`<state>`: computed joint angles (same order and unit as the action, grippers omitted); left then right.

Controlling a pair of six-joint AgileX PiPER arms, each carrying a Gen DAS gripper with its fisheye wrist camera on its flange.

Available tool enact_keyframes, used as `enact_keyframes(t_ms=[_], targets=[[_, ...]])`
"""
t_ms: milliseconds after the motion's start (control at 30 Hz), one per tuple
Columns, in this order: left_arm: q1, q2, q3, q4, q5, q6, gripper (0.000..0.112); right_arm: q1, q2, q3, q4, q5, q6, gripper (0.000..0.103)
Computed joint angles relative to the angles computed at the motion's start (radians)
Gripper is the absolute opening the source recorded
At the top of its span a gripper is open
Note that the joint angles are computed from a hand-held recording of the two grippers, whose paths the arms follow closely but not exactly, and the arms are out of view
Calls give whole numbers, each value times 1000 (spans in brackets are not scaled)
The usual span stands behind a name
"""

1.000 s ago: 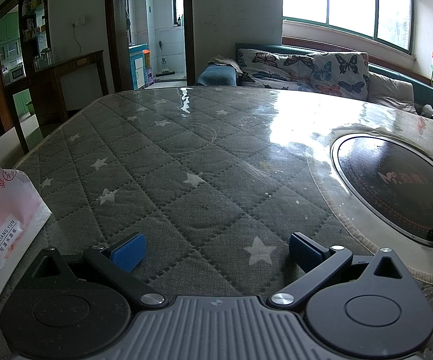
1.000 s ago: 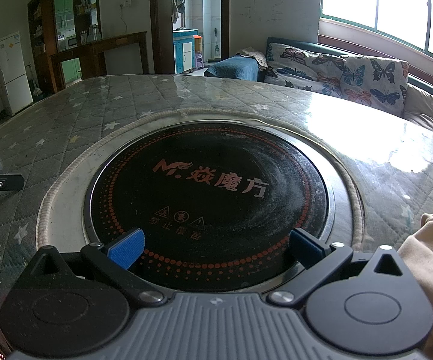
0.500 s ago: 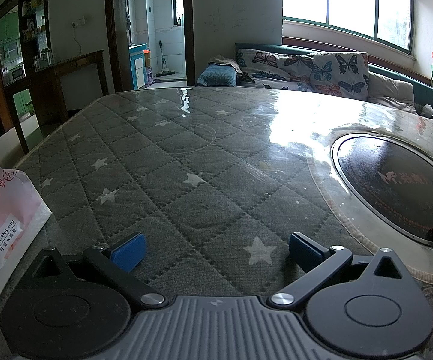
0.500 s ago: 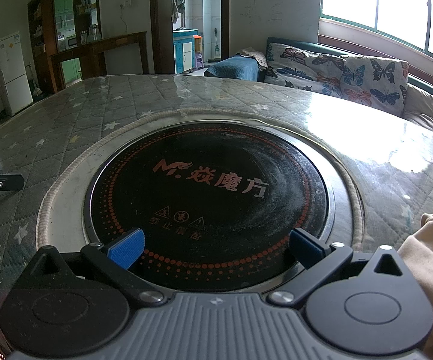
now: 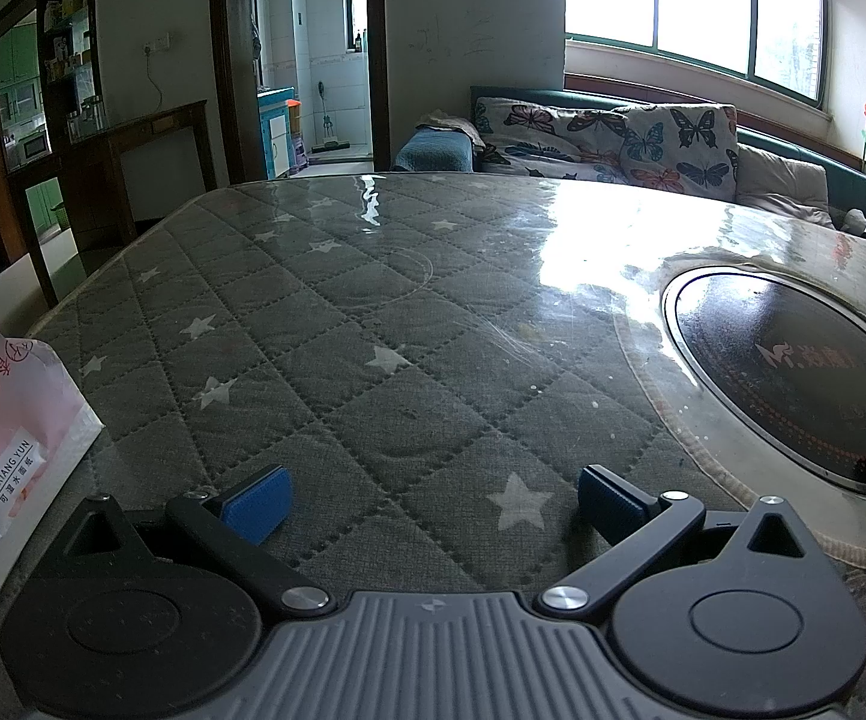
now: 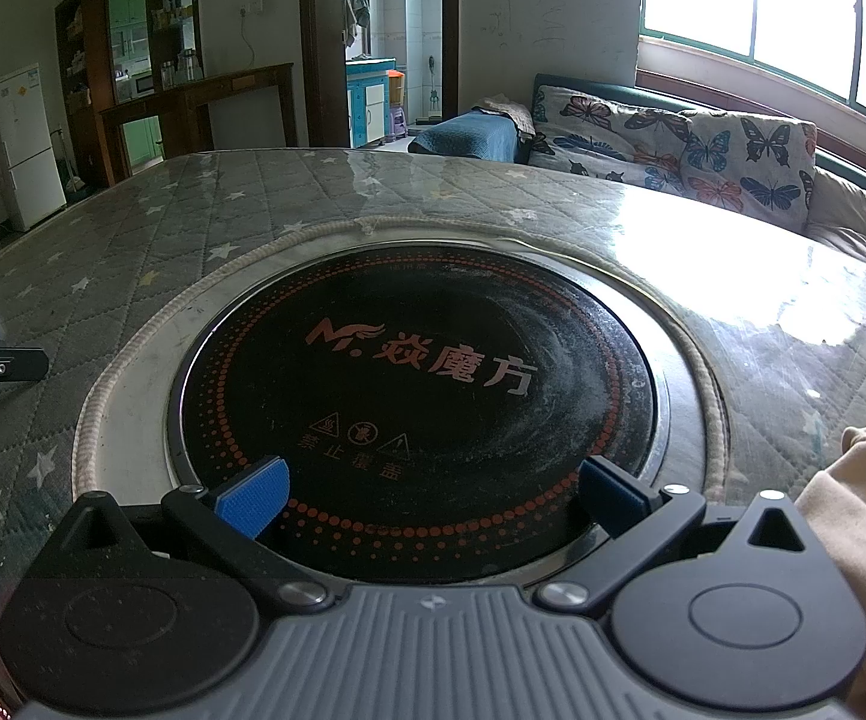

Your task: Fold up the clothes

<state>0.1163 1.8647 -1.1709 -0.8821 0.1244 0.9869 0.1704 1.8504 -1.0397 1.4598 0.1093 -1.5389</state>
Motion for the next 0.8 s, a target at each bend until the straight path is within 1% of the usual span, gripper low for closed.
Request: enact_keyframes(t_ms=[800], targets=[[0,0,1,-17,0,15,103,-1,-2,0,-23,1,22,103]])
